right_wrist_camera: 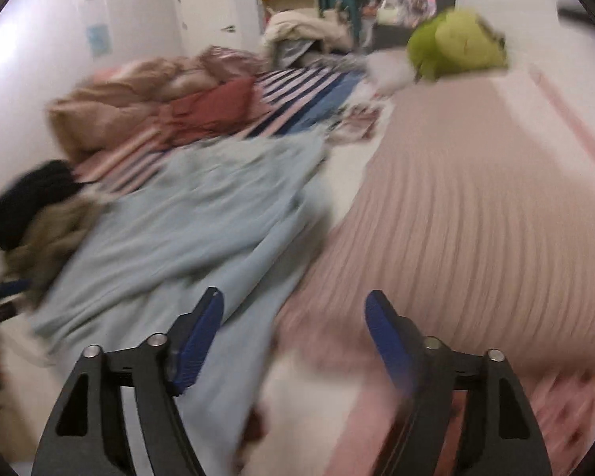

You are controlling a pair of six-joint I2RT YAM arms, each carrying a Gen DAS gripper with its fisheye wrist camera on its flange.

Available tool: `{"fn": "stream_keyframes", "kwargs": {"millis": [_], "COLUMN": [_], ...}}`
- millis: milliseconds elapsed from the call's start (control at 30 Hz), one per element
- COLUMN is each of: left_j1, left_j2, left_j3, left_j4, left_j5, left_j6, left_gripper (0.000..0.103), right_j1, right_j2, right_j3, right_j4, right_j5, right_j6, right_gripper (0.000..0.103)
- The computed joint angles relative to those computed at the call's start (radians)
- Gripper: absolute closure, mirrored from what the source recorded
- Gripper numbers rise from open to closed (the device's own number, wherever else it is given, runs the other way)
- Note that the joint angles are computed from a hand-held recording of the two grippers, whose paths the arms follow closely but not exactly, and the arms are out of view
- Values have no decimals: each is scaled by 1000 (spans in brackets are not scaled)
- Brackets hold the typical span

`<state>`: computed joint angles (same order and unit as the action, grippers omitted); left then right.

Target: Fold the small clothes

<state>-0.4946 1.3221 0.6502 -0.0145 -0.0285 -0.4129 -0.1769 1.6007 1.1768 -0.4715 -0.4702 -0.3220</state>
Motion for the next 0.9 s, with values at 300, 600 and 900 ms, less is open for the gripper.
{"fn": "stream_keyframes", "kwargs": {"millis": [300,600,900], "left_j1": [-1,-4,-81], "left_j2": [-65,28,104], "left_j3": [-217,-335,-246], "left_j4": [130,379,353], "left_j5": [-14,51,-23], "left_j6": [-179,-336,-351], "left_gripper": [19,20,20], "right_j1": [-197,-211,-175], "right_j2": [-175,-149,-113], "right_j3": [-405,-475,-480], "right_j4": [-28,-32,34], "right_j5": [-352,-382,-439], "right_j6": [-155,-176,-142], "right_gripper": [32,55,64]}}
